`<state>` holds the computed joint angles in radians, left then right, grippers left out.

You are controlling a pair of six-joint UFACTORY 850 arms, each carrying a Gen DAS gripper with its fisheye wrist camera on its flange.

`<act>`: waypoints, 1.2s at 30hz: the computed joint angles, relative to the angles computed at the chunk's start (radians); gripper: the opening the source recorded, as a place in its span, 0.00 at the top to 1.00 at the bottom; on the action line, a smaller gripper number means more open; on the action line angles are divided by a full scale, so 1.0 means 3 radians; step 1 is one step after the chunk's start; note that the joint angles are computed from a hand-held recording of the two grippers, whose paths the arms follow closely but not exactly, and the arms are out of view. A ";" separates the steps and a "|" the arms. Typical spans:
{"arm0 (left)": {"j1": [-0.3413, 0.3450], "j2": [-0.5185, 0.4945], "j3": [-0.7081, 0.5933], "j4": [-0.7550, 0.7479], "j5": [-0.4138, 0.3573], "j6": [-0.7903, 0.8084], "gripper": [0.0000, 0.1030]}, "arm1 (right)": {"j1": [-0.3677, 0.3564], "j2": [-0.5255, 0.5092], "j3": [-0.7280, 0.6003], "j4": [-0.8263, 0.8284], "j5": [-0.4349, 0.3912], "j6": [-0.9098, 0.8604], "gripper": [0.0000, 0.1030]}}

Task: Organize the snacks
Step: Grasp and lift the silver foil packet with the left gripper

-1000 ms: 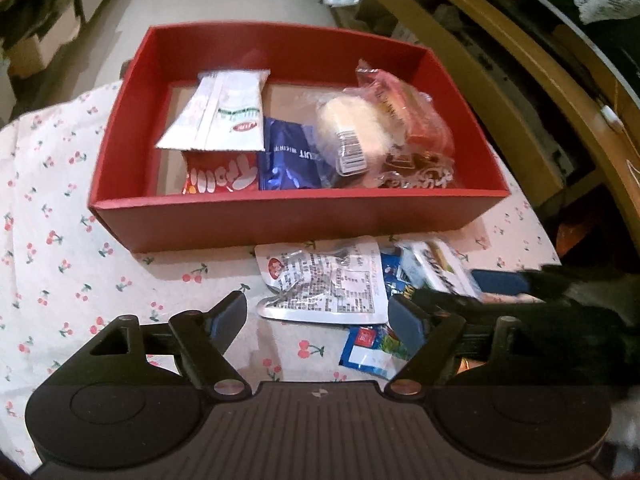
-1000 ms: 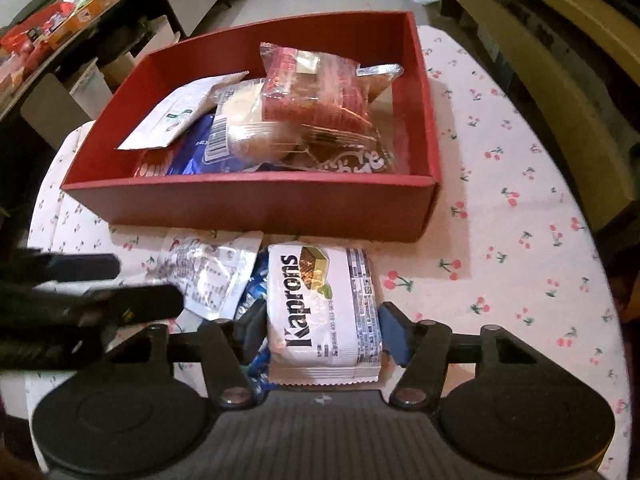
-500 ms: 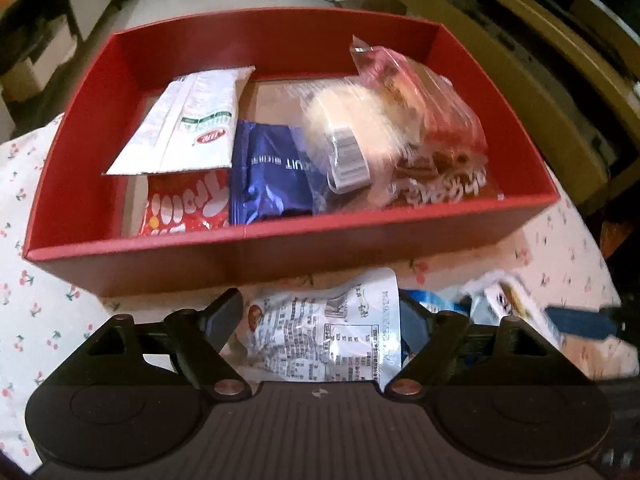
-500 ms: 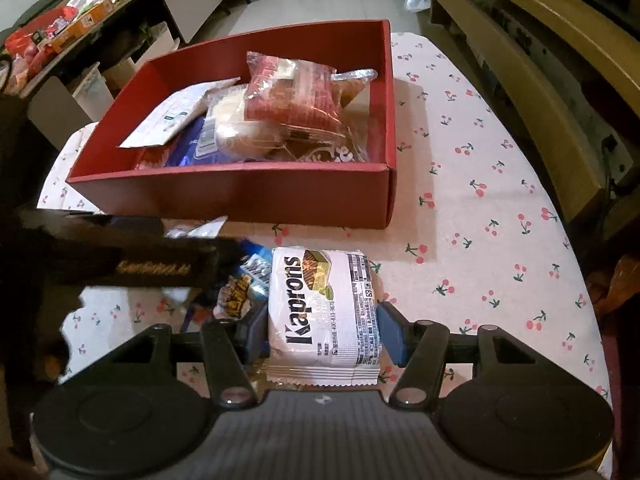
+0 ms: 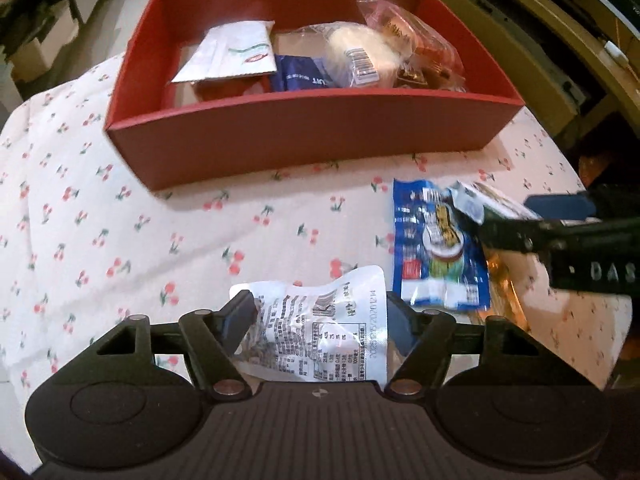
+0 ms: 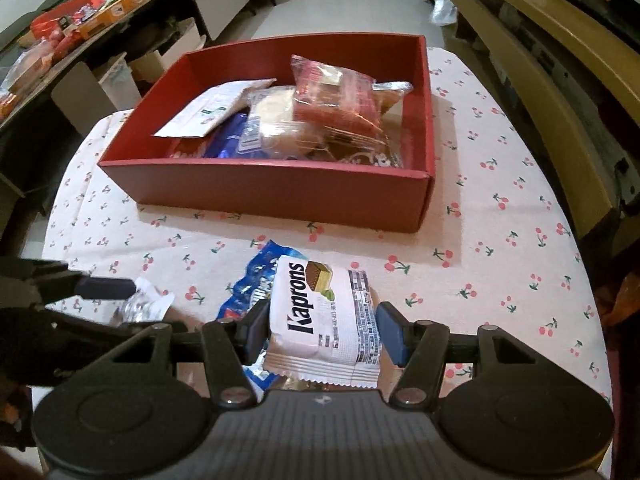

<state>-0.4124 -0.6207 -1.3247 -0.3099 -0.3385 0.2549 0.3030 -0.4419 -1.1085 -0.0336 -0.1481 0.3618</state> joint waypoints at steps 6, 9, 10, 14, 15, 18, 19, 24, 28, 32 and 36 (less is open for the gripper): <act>0.0073 0.0230 0.0221 -0.0495 0.0073 0.0448 0.42 | 0.0027 0.0026 0.0007 0.0022 0.0043 -0.0030 0.44; 0.0067 0.0187 0.0182 -0.0340 0.0033 0.0298 0.35 | 0.0033 0.0016 0.0001 0.0071 0.0027 -0.0080 0.44; 0.0053 0.0136 0.0133 -0.0193 -0.0004 0.0155 0.31 | 0.0032 0.0015 0.0001 0.0123 0.0025 -0.0135 0.44; 0.0018 0.0107 0.0146 0.0111 -0.0087 -0.0060 0.24 | 0.0021 0.0037 0.0020 0.0403 0.0043 -0.0429 0.44; 0.0016 0.0117 0.0173 0.0101 -0.0098 -0.0010 0.24 | 0.0019 0.0047 0.0026 0.0489 0.0048 -0.0523 0.44; -0.0021 0.0214 0.0314 0.0233 -0.0121 0.0069 0.24 | 0.0028 0.0078 0.0049 0.0723 0.0062 -0.0775 0.44; -0.0029 0.0245 0.0355 0.0281 -0.0159 0.0079 0.24 | 0.0033 0.0087 0.0055 0.0793 0.0067 -0.0856 0.44; -0.0040 0.0338 0.0432 0.0242 -0.0305 0.0389 0.20 | 0.0075 0.0122 0.0085 0.1017 0.0080 -0.1123 0.44; -0.0110 0.0393 0.0413 0.0864 -0.0192 0.0172 0.13 | 0.0079 0.0128 0.0093 0.1063 0.0083 -0.1173 0.44; -0.0025 0.0178 0.0164 0.0662 -0.0266 0.0346 0.13 | 0.0082 0.0100 0.0064 0.1138 0.0058 -0.1250 0.44; -0.0025 0.0022 0.0076 0.0595 -0.0411 0.0423 0.13 | 0.0091 0.0073 0.0035 0.1149 0.0035 -0.1277 0.44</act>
